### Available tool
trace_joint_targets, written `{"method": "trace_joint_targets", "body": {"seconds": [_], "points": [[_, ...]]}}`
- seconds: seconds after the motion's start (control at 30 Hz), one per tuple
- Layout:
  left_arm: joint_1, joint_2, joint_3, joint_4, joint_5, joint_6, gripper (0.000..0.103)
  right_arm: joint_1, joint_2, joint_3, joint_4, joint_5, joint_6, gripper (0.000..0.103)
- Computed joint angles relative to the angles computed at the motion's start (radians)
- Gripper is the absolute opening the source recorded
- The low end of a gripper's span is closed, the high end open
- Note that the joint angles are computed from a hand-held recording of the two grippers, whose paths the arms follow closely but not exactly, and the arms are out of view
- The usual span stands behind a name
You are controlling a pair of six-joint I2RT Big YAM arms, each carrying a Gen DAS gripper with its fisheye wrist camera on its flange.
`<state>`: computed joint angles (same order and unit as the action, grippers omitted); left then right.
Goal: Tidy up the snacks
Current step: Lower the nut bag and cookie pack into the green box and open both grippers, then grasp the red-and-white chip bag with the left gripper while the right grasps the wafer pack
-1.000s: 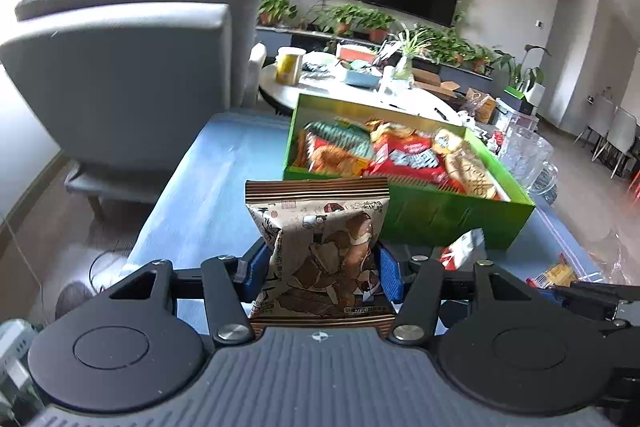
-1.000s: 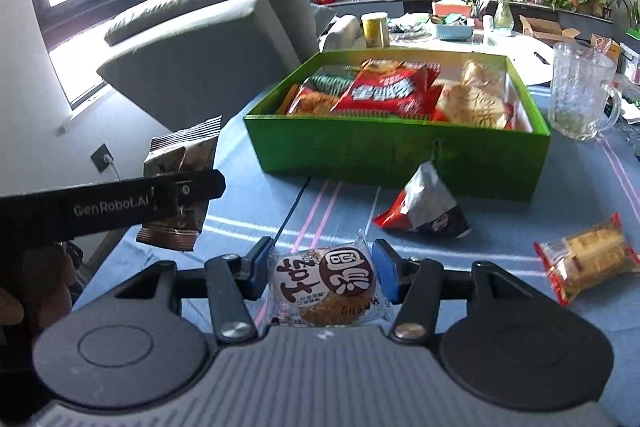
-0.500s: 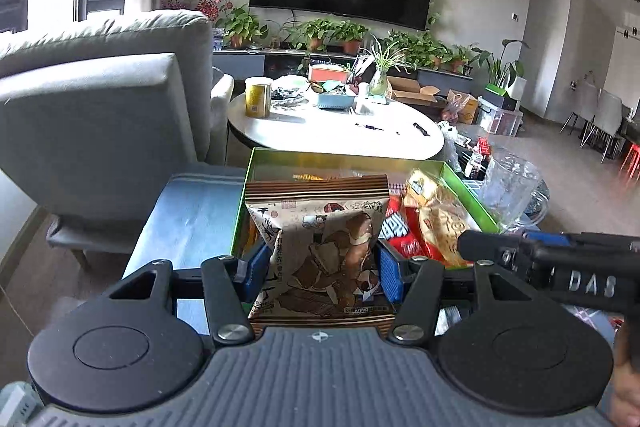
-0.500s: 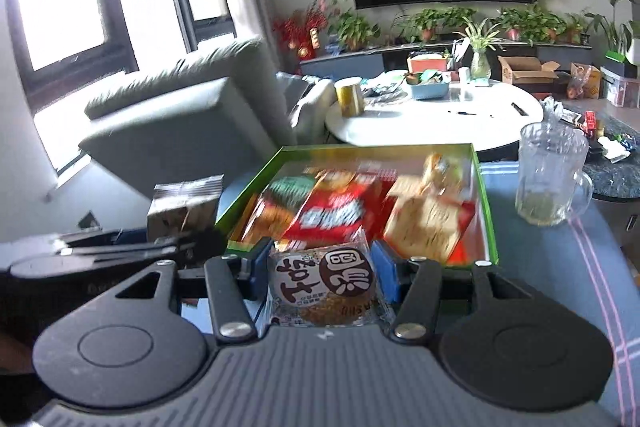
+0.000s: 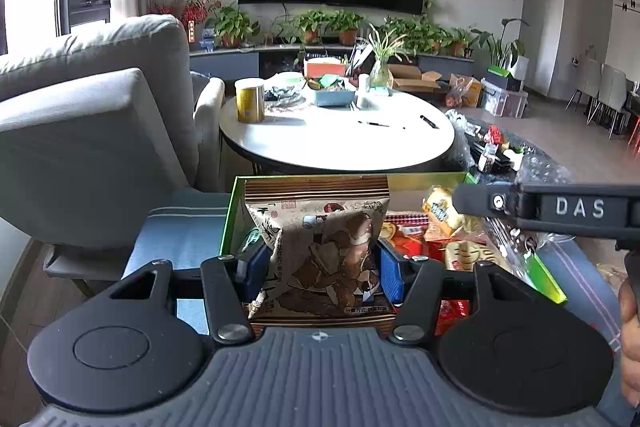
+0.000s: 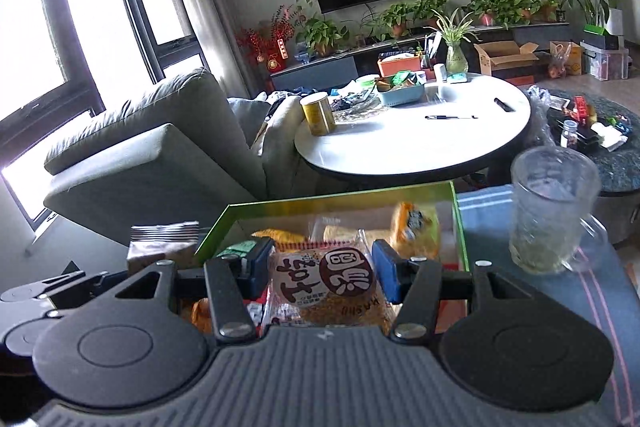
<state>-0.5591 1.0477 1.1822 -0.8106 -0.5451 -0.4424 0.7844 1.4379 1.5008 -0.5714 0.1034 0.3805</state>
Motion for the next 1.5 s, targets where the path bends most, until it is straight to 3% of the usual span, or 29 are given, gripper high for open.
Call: {"method": "trace_joint_targets", "body": {"seconds": [0.2, 0.33, 0.6, 0.77, 1.17, 1.5], "points": [[0.039, 0.041, 0.01, -0.009, 0.034, 0.006, 0.053, -0.013, 0.04, 0.027, -0.002, -0.02, 0.003, 0.095], [0.045, 0.054, 0.019, -0.018, 0.045, 0.014, 0.057, -0.02, 0.03, 0.007, 0.039, -0.009, 0.029, 0.095], [0.012, 0.024, 0.016, -0.024, 0.003, 0.022, 0.067, -0.035, -0.046, -0.06, 0.039, -0.006, 0.047, 0.095], [-0.038, -0.012, 0.008, -0.038, -0.034, 0.001, 0.072, -0.029, -0.093, -0.095, 0.019, 0.014, 0.043, 0.095], [-0.172, -0.046, -0.012, -0.155, -0.083, -0.127, 0.073, 0.005, -0.186, -0.17, -0.004, 0.025, 0.032, 0.095], [-0.276, -0.038, -0.017, -0.204, -0.108, -0.194, 0.075, -0.005, -0.274, -0.244, -0.038, 0.036, 0.036, 0.095]]}}
